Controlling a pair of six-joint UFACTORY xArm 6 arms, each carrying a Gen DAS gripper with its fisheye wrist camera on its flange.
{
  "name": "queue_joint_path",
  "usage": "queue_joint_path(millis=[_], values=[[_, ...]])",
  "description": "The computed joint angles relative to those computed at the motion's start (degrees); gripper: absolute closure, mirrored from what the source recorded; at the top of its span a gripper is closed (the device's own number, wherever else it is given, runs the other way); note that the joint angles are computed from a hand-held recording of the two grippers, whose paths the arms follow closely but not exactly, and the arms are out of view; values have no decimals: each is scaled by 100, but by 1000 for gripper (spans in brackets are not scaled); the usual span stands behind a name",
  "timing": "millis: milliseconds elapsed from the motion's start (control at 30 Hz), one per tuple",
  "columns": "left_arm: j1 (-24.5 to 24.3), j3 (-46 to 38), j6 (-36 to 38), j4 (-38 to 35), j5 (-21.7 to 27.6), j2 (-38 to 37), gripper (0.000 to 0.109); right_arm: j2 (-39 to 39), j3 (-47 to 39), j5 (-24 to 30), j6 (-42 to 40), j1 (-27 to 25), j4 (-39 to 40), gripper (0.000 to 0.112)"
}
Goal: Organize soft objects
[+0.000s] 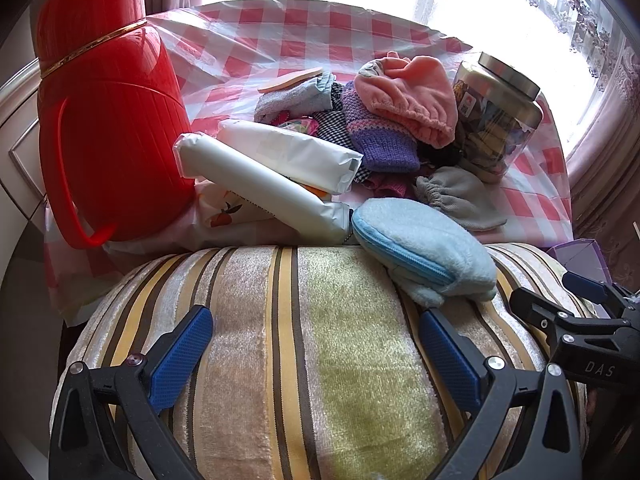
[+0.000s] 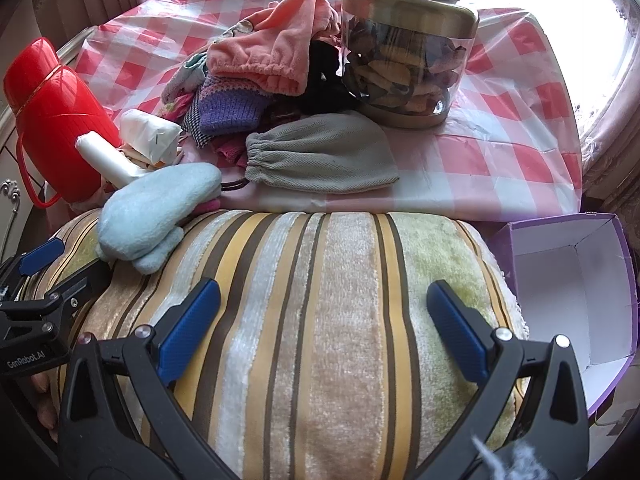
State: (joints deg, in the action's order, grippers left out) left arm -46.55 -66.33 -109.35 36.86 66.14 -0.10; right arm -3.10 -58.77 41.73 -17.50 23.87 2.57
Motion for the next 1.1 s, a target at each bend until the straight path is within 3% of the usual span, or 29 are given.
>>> queue_joint_path(millis=[1100], values=[[-7, -19, 0, 0, 20, 18, 6, 17, -25, 40, -47, -14, 86, 9]])
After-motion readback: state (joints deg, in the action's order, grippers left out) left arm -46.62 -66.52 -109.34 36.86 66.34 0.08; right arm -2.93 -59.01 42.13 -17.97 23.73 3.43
